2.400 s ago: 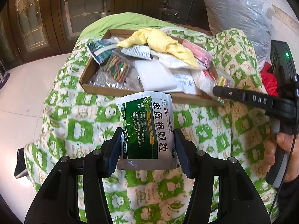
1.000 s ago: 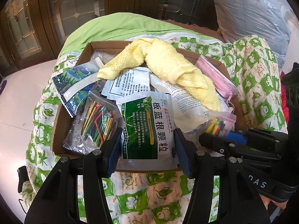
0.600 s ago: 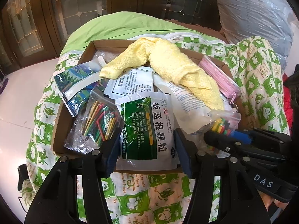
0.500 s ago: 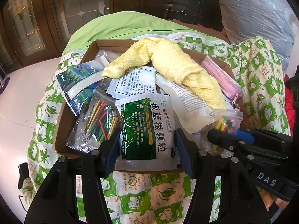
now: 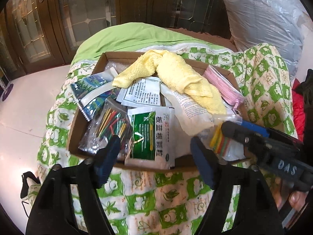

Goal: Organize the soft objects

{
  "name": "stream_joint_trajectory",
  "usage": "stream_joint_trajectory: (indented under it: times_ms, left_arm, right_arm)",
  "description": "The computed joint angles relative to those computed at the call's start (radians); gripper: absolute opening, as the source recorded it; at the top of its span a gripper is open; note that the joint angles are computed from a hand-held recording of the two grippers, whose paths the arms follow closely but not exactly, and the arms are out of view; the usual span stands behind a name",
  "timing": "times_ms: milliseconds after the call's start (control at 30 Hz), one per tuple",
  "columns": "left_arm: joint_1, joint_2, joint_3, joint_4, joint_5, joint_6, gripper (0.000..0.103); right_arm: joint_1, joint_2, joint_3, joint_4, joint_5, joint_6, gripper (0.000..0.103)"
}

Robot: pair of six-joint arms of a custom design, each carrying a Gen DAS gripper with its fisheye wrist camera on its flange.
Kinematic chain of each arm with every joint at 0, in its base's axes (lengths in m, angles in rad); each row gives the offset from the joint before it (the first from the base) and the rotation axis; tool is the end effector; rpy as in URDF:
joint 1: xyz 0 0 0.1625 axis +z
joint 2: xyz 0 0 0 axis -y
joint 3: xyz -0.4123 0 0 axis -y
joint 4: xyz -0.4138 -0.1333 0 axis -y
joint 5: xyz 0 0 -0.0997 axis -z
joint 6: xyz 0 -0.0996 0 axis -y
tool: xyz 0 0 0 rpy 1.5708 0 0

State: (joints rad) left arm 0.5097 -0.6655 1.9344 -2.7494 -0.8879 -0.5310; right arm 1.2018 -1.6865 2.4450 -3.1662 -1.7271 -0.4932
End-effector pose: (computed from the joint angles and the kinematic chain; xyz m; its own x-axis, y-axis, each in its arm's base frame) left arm -0.3754 -0.4345 -0.0640 -0.7238 0.3618 -0.5876 0.5831 0.7760 -0.2405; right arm -0.0317 -0.4087 0.2956 -0.8892 0.1130 0.4434 -0.2037 0.7700 -0.6047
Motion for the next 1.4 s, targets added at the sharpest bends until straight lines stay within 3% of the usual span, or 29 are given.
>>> stream_joint_trajectory:
  times_ms: [100, 267, 433, 700, 867, 1000, 1400]
  left_arm:
    - [-0.025, -0.023, 0.041, -0.006, 0.006, -0.035, 0.075]
    - [-0.077, -0.064, 0.121, 0.013, 0.029, -0.125, 0.075]
    - [-0.125, -0.098, 0.189, 0.035, 0.044, -0.196, 0.075]
    - [-0.232, -0.148, 0.28, 0.072, 0.079, -0.286, 0.075]
    - [-0.324, -0.176, 0.322, 0.205, 0.158, -0.345, 0.075]
    - [-0.355, -0.202, 0.367, 0.164, 0.151, -0.375, 0.075]
    - [-0.419, -0.26, 0.394, 0.251, 0.166, -0.573, 0.075]
  right_arm:
    - [-0.019, -0.031, 0.018, -0.008, 0.015, -0.005, 0.055]
    - [-0.047, -0.081, 0.063, -0.03, 0.034, -0.02, 0.064]
    - [-0.039, -0.079, 0.089, -0.088, 0.004, -0.028, 0.074]
    - [-0.045, -0.121, 0.161, -0.151, -0.014, -0.079, 0.079]
    - [-0.036, -0.151, 0.212, -0.19, -0.031, -0.112, 0.079]
    - [-0.035, -0.189, 0.252, -0.188, -0.034, -0.115, 0.08]
    - [-0.03, -0.35, 0.383, -0.196, -0.026, -0.164, 0.08]
